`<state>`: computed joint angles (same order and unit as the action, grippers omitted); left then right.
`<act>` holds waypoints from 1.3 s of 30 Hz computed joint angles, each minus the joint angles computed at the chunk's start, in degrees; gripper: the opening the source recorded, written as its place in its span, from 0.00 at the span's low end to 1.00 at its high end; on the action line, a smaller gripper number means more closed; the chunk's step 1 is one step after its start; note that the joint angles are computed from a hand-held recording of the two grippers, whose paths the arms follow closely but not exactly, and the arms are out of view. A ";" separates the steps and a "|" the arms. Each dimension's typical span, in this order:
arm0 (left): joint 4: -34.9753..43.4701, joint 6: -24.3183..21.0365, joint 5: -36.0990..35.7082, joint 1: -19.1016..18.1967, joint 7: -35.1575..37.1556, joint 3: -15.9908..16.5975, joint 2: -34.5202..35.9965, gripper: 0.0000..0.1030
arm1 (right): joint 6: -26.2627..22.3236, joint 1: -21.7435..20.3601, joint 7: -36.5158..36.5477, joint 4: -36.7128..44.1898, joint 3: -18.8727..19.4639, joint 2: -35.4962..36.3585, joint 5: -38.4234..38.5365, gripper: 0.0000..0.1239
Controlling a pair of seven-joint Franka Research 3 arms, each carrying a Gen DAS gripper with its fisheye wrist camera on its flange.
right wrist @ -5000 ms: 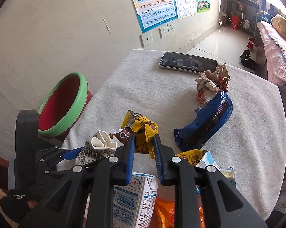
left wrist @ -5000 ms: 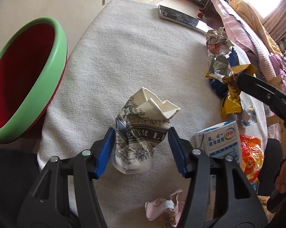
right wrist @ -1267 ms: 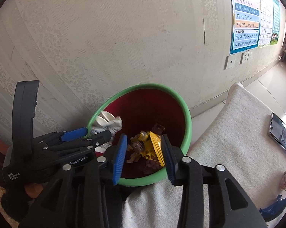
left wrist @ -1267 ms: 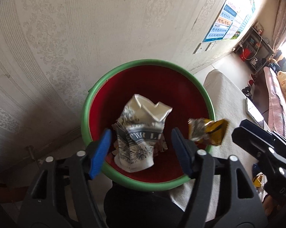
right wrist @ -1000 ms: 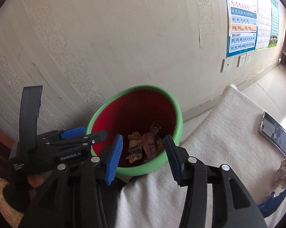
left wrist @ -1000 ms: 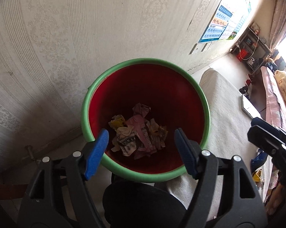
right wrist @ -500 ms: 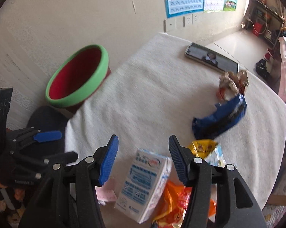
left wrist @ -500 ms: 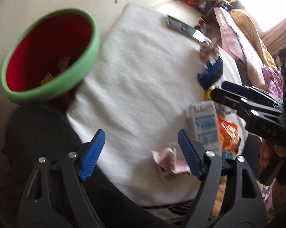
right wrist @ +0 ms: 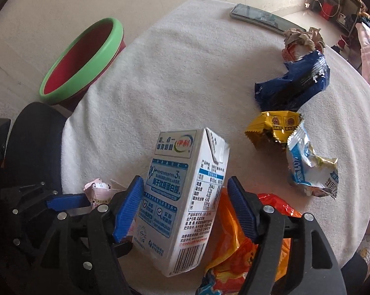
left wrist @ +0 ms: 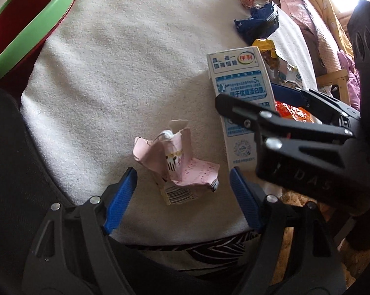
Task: Collect trash
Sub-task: 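Grasp the pink wrapper with the left tool while the right tool grasps the white milk carton, then lift the pink wrapper and milk carton off the table with both tools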
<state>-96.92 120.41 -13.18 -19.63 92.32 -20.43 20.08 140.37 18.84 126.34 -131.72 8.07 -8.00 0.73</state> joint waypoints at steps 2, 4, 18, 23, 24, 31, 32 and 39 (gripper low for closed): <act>0.09 0.12 -0.29 0.09 -0.13 -0.01 0.28 0.73 | 0.25 0.35 -1.19 0.25 0.09 0.70 0.18 0.56; 0.54 0.12 -0.50 0.20 -0.13 -0.02 0.78 0.68 | 1.12 0.31 -0.77 -0.24 0.05 0.64 -0.15 0.50; 3.69 4.88 -0.86 0.34 0.24 -0.28 3.87 0.34 | 7.09 -5.34 6.95 -0.60 -0.69 -1.67 -8.29 0.49; 3.77 9.71 4.01 -0.52 -0.69 0.76 3.75 0.34 | 7.31 -5.40 7.20 0.30 -0.75 -0.32 -8.78 0.49; 3.76 10.32 5.27 -0.81 -1.21 1.01 3.70 0.34 | 7.18 -5.29 7.08 0.35 -0.85 -0.05 -8.53 0.49; 2.29 11.21 6.79 -0.61 -1.62 0.18 2.09 0.52 | 5.78 -4.79 7.71 0.05 -1.03 -0.07 -8.18 0.50; 1.62 11.15 6.41 -0.45 -1.43 -0.01 1.60 0.56 | 5.77 -4.72 7.74 -0.08 -1.05 -0.14 -7.98 0.51; 0.85 10.74 9.09 -2.05 -2.90 0.43 1.76 0.61 | 5.03 -4.33 8.35 -0.56 -0.76 -0.33 -8.01 0.55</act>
<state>-96.07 131.14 -4.09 -21.68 89.42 -20.00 21.84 145.40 14.51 134.68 -132.29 7.31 -8.33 -7.28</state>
